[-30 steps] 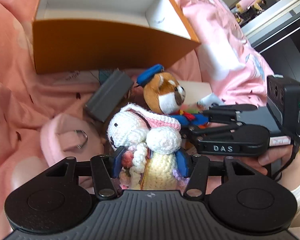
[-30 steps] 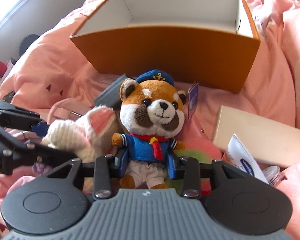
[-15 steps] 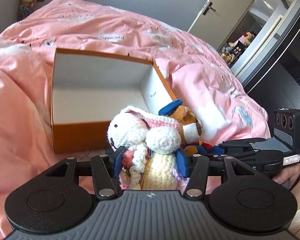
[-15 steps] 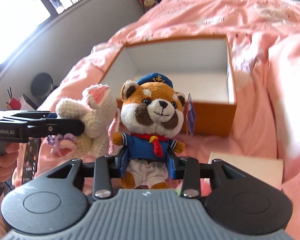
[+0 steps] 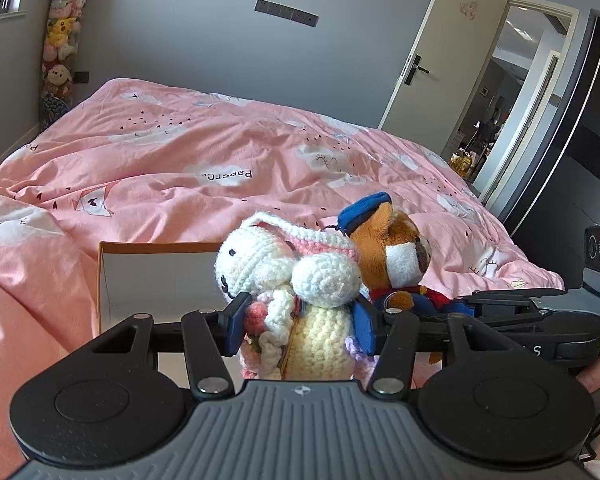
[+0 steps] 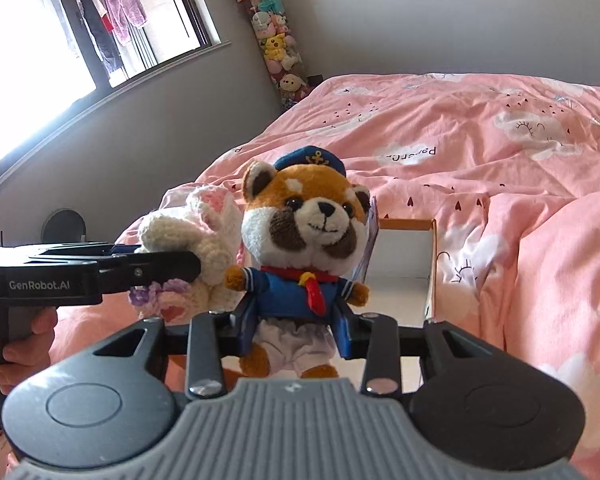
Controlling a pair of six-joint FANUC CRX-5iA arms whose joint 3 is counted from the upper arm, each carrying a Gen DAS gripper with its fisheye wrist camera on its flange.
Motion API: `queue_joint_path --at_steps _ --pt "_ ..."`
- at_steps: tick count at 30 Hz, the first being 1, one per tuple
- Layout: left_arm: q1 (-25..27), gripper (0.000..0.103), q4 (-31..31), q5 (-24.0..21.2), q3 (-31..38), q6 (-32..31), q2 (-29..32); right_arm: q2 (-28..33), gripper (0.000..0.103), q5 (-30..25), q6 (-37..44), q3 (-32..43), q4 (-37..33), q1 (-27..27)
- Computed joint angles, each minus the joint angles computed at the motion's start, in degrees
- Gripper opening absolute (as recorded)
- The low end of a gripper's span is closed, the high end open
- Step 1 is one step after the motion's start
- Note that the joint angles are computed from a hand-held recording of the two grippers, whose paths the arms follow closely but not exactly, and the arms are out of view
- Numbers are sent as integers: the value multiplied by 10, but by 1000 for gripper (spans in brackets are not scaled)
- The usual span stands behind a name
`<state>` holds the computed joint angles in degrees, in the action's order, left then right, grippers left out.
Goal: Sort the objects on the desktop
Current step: 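Lower both plush toys into the orange box and open both tools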
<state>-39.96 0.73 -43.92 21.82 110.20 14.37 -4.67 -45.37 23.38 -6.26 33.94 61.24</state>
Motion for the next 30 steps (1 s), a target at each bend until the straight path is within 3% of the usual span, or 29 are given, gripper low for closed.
queue_joint_path --at_steps 6,11,20,25,27,30 --pt "20 61 53 -22 13 -39 52 76 41 -70 104 88 -132 -47" --pt "26 61 76 -64 31 -69 94 114 42 -124 151 129 -199 -59" --pt "27 60 95 -130 100 -127 161 174 43 -234 172 197 -212 -64" --pt "35 60 123 -172 140 -133 197 176 44 -253 186 207 -217 -68" --pt "37 61 132 -176 145 -140 205 172 52 -250 191 210 -230 -73" --pt "37 62 144 -186 155 -151 215 171 54 -256 201 218 -237 -76"
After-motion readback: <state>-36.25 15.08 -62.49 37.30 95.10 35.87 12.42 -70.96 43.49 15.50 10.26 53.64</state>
